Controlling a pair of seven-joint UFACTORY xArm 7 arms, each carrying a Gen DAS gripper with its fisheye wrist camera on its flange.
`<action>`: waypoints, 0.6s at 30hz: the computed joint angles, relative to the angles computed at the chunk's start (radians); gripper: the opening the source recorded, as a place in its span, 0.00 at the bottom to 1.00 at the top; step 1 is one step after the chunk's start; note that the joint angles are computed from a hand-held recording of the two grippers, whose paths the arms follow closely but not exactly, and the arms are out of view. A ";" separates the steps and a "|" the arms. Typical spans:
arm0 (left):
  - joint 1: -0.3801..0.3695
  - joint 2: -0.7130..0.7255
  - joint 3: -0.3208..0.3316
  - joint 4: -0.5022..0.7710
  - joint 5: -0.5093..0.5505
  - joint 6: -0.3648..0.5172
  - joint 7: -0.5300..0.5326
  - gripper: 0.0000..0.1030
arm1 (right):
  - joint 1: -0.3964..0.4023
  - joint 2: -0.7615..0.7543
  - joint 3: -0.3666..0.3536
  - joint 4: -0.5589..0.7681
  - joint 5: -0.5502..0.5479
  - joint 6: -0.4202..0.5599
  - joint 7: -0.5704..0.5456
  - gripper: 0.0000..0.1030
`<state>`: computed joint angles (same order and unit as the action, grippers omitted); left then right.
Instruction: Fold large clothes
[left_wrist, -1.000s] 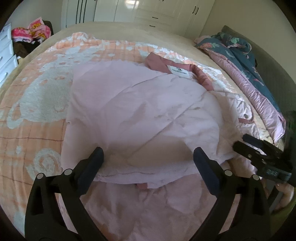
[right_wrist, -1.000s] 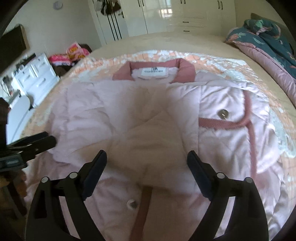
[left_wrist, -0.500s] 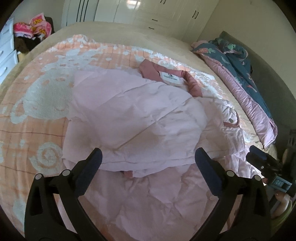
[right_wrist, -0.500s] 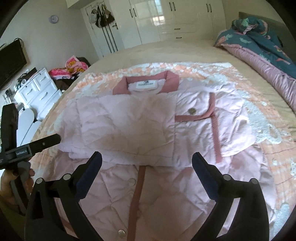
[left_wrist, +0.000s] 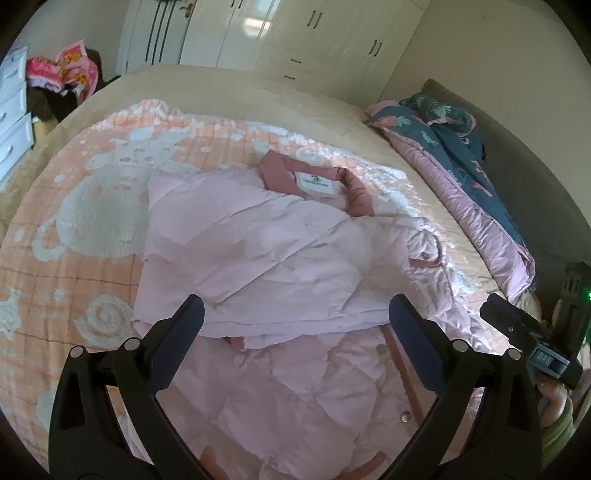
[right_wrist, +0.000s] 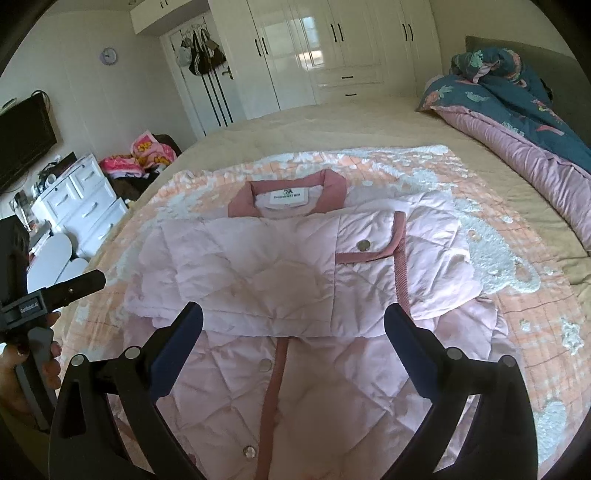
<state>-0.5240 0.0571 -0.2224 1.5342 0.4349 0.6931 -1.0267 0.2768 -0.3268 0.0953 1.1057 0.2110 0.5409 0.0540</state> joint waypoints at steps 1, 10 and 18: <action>-0.003 -0.002 -0.002 0.002 0.005 0.001 0.001 0.91 | 0.000 -0.005 0.000 -0.001 -0.002 -0.001 -0.001 0.95; -0.017 -0.016 -0.017 0.017 0.047 -0.001 -0.002 0.91 | 0.000 -0.067 -0.013 -0.032 0.007 -0.009 -0.003 0.95; -0.032 -0.022 -0.028 0.021 0.068 0.010 -0.010 0.91 | 0.001 -0.106 -0.024 -0.040 0.007 0.000 -0.016 0.95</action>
